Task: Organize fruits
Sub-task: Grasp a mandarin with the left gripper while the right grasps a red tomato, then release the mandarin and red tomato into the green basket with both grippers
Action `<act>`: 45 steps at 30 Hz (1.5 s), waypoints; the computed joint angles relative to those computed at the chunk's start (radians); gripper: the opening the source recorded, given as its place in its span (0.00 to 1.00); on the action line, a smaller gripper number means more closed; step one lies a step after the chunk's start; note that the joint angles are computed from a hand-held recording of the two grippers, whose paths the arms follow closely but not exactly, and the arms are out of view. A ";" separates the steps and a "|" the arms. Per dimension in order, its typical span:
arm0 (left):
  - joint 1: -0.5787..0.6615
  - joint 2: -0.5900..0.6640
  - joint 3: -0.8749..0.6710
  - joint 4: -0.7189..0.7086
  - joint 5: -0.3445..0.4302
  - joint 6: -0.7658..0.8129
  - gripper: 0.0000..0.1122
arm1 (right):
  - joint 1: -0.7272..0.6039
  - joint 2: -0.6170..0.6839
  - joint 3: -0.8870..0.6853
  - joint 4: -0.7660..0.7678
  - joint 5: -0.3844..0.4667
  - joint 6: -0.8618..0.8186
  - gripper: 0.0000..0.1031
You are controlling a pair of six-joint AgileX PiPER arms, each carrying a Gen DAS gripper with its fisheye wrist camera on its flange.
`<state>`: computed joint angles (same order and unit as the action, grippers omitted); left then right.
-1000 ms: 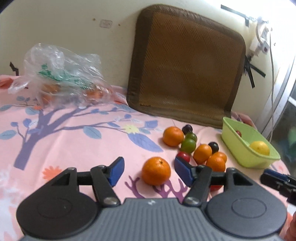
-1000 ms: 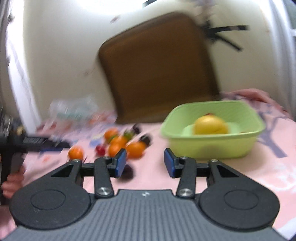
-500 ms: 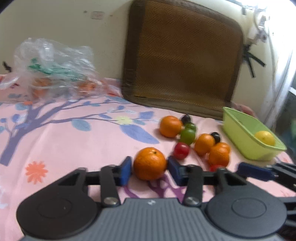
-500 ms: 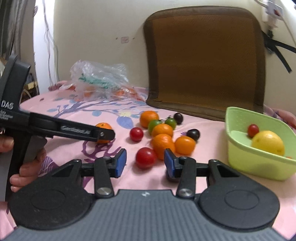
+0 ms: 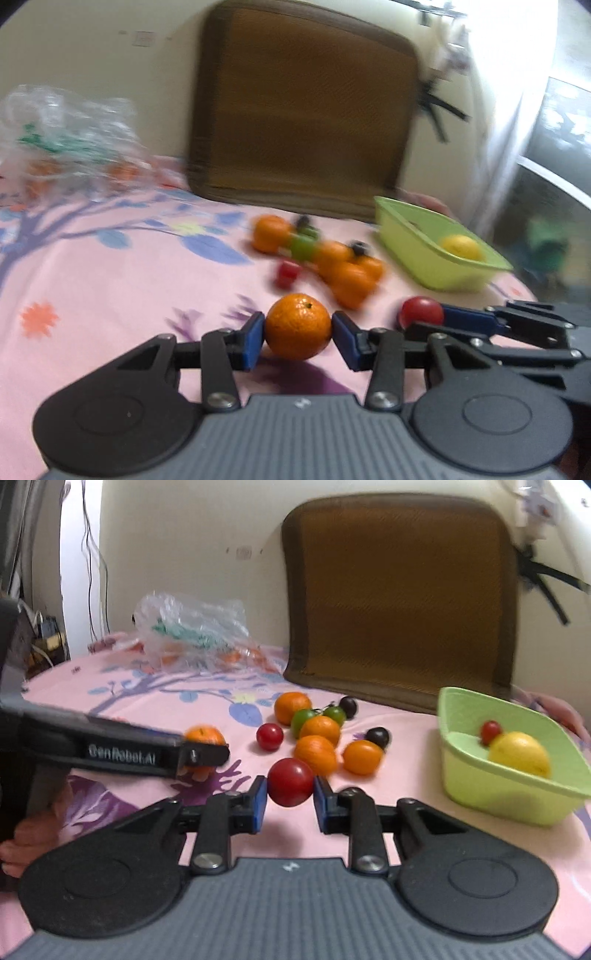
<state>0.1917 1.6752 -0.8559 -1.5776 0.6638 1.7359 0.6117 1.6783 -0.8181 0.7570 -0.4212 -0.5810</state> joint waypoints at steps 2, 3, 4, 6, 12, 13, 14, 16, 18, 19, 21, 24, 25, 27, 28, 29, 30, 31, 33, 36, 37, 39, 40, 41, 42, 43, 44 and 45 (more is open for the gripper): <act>-0.016 -0.026 0.026 0.017 0.042 0.002 0.36 | 0.004 -0.056 0.083 -0.030 -0.035 0.076 0.29; -0.032 -0.034 0.033 0.029 0.052 0.000 0.36 | 0.008 -0.078 0.118 -0.008 -0.054 0.081 0.29; -0.056 -0.041 0.038 0.041 0.051 -0.004 0.36 | 0.009 -0.100 0.152 0.020 -0.069 0.081 0.29; -0.107 -0.046 0.043 0.055 0.045 -0.009 0.36 | -0.002 -0.138 0.207 0.065 -0.078 0.086 0.29; -0.249 -0.076 0.098 -0.046 -0.127 0.102 0.50 | -0.044 -0.167 0.269 0.093 -0.061 0.100 0.31; -0.262 -0.085 0.111 -0.082 -0.152 0.139 0.51 | -0.052 -0.166 0.276 0.051 -0.060 0.143 0.32; -0.265 -0.086 0.111 -0.083 -0.161 0.142 0.49 | -0.052 -0.163 0.280 0.035 -0.062 0.156 0.32; -0.268 -0.086 0.110 -0.077 -0.171 0.134 0.42 | -0.043 -0.158 0.290 0.029 -0.086 0.146 0.32; -0.258 -0.083 0.095 -0.029 -0.143 0.090 0.36 | -0.027 -0.144 0.297 0.028 -0.122 0.131 0.31; -0.265 -0.087 0.092 -0.022 -0.154 0.077 0.36 | -0.029 -0.143 0.305 0.014 -0.134 0.132 0.28; -0.260 -0.088 0.072 0.009 -0.130 0.043 0.36 | -0.048 -0.155 0.320 -0.056 -0.139 0.198 0.28; -0.264 -0.073 -0.004 0.052 -0.094 -0.042 0.36 | -0.103 -0.180 0.338 -0.180 -0.170 0.328 0.28; -0.273 -0.061 -0.043 0.073 -0.092 -0.081 0.36 | -0.124 -0.186 0.339 -0.208 -0.183 0.355 0.28; -0.307 -0.026 -0.142 0.140 -0.106 -0.191 0.36 | -0.171 -0.196 0.324 -0.237 -0.196 0.371 0.28; -0.328 0.003 -0.206 0.178 -0.109 -0.247 0.36 | -0.196 -0.197 0.314 -0.252 -0.204 0.375 0.28; -0.344 0.029 -0.255 0.203 -0.111 -0.282 0.36 | -0.225 -0.191 0.299 -0.268 -0.215 0.376 0.28; -0.370 0.066 -0.321 0.242 -0.127 -0.334 0.36 | -0.246 -0.182 0.283 -0.270 -0.224 0.369 0.28; -0.393 0.102 -0.382 0.287 -0.142 -0.395 0.36 | -0.275 -0.168 0.259 -0.277 -0.222 0.369 0.28; -0.425 0.177 -0.500 0.388 -0.143 -0.538 0.36 | -0.360 -0.141 0.208 -0.351 -0.179 0.444 0.28; -0.447 0.287 -0.654 0.510 -0.113 -0.742 0.36 | -0.453 -0.082 0.130 -0.418 -0.122 0.547 0.28; -0.455 0.323 -0.703 0.548 -0.102 -0.796 0.37 | -0.476 -0.064 0.110 -0.451 -0.109 0.590 0.30; -0.475 0.358 -0.738 0.589 -0.120 -0.847 0.48 | -0.516 -0.034 0.087 -0.539 -0.099 0.703 0.31; -0.480 0.362 -0.737 0.570 -0.137 -0.830 0.51 | -0.529 -0.023 0.084 -0.565 -0.100 0.743 0.31; -0.478 0.365 -0.740 0.564 -0.131 -0.819 0.52 | -0.530 -0.018 0.090 -0.565 -0.118 0.750 0.33; -0.476 0.368 -0.743 0.558 -0.131 -0.818 0.52 | -0.532 -0.021 0.092 -0.572 -0.120 0.756 0.36; -0.472 0.364 -0.740 0.546 -0.129 -0.812 0.52 | -0.538 -0.025 0.100 -0.583 -0.132 0.773 0.44; -0.462 0.358 -0.736 0.526 -0.122 -0.797 0.52 | -0.542 -0.029 0.114 -0.591 -0.159 0.797 0.46; -0.449 0.340 -0.716 0.490 -0.119 -0.765 0.52 | -0.544 -0.032 0.118 -0.592 -0.166 0.809 0.46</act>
<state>-0.2570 2.0154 -1.5718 -1.0879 0.5451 0.9705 0.0681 1.6459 -0.6999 0.1651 -0.5876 0.2280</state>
